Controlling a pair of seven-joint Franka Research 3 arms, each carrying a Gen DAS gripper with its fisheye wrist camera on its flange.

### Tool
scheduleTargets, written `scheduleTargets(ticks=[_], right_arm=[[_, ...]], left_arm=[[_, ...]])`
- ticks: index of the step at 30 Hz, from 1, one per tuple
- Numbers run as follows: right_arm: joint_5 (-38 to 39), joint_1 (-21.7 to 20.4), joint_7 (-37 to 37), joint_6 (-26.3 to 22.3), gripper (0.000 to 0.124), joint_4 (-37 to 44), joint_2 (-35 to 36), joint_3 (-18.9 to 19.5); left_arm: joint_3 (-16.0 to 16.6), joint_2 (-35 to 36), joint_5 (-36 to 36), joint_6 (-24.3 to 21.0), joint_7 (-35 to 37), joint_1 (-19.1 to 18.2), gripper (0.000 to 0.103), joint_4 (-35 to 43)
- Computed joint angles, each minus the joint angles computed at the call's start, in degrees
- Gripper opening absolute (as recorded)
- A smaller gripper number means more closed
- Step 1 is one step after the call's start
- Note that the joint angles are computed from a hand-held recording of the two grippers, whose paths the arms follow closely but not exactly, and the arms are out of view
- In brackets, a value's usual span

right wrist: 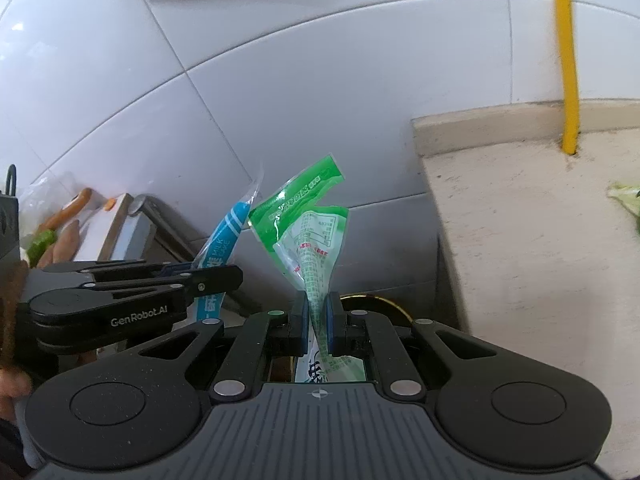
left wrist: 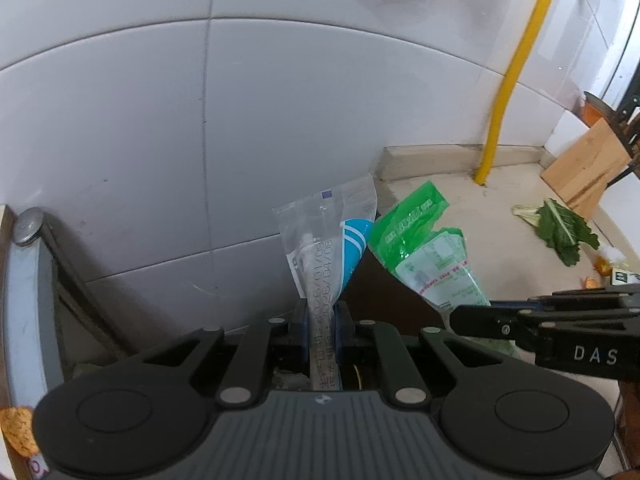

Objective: Collect trash
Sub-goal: 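Carry the clear bag and green packet down over the trash bin with both tools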

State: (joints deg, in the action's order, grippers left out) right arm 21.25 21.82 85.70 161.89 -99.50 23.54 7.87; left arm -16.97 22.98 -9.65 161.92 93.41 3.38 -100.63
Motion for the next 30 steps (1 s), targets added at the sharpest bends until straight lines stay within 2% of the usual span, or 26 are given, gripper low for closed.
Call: scheduleTargets(ticks=[8, 14, 18, 20, 22, 26, 30], right_arm=[[-0.8, 1.8, 4.5, 0.4, 0.011, 1.6, 2.3, -0.8], [-3.2, 3.6, 9.1, 0.7, 0.011, 2.2, 3.3, -2.2], [-7.6, 6.2, 13.4, 0.8, 0.011, 3.0, 4.0, -4.9], [-9.0, 6.7, 15.0, 0.8, 0.011, 3.9, 4.8, -5.3], [-11.1, 7.7, 17.3, 0.3, 0.011, 5.2, 6.0, -6.6], [-12.8, 7.9, 19.5, -1.4, 0.011, 8.0, 8.3, -6.8], [-13.4, 7.6, 20.9, -3.6, 0.011, 11.2, 10.8, -6.4]], left_arm=[[1.9, 3.5, 3.2, -1.1, -2.6, -1.2, 0.007, 3.8], [1.6, 6.0, 4.5, -1.1, -3.2, -0.7, 0.007, 6.2], [0.3, 7.3, 3.8, -1.4, -2.3, 0.7, 0.007, 7.1], [0.8, 8.1, 4.2, -1.8, -2.9, 0.3, 0.007, 7.9], [0.8, 9.2, 4.4, -3.0, -3.1, 0.2, 0.007, 9.1], [2.0, 10.7, 5.7, -5.5, -4.2, -0.6, 0.007, 11.0], [3.3, 11.3, 8.0, -6.0, -5.4, -1.8, 0.007, 11.8]])
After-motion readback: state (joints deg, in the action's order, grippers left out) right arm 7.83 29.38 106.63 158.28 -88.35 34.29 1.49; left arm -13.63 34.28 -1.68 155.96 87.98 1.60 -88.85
